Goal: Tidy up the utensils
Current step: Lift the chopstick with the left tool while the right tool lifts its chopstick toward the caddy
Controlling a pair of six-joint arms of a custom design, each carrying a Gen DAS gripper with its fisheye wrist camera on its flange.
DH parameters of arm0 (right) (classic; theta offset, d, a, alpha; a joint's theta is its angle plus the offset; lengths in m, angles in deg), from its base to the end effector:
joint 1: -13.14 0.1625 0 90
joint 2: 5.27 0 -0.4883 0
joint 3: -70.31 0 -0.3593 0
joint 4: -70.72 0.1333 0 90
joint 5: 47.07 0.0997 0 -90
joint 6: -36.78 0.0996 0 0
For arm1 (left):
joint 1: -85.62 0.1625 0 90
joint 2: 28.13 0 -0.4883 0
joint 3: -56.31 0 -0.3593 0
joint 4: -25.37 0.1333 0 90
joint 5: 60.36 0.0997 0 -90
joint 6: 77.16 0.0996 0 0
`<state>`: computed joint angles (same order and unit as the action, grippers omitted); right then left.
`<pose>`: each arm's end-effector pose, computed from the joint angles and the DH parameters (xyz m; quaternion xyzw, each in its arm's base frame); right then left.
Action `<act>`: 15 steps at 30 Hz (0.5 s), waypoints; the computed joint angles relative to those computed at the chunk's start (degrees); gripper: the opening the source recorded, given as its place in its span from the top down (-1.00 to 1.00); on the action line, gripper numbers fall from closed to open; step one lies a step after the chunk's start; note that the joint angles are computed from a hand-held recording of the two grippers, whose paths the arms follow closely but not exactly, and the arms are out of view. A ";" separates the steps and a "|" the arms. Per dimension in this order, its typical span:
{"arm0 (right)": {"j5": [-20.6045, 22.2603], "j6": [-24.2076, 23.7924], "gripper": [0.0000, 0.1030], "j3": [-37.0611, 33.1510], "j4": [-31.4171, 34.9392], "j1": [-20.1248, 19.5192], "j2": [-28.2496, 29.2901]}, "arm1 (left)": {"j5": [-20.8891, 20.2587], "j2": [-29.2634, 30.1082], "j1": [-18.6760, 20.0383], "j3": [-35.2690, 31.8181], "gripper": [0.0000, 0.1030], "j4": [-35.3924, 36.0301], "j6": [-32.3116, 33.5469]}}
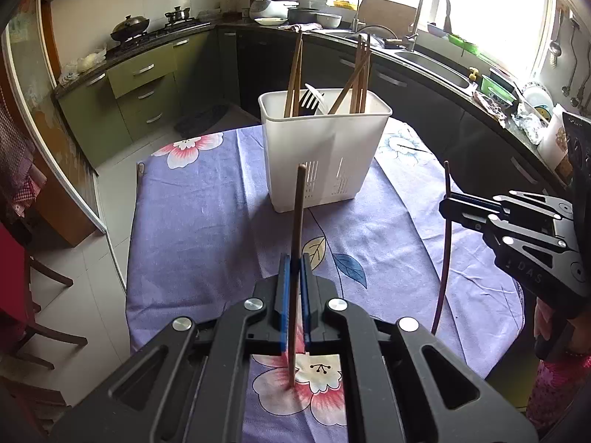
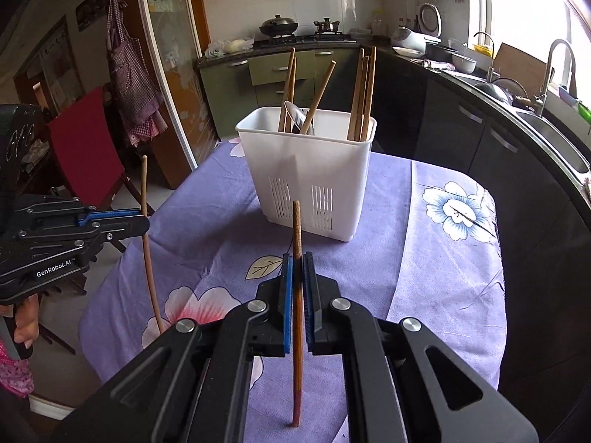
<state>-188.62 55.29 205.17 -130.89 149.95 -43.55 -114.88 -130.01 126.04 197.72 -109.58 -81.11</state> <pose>0.3692 -0.2707 0.0741 0.1631 -0.8796 0.3318 0.2994 -0.0919 -0.3293 0.3403 0.3556 0.8825 -0.1773 0.2515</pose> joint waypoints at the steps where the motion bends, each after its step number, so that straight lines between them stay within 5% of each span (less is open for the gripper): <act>1: -0.21 0.08 0.88 0.06 0.08 0.33 -0.26 | 0.08 -0.29 -0.42 -0.02 0.90 0.37 -0.19; 15: -2.52 0.87 0.88 -1.45 2.98 4.45 -2.40 | 0.80 -2.36 -4.47 -0.82 0.90 3.59 -2.19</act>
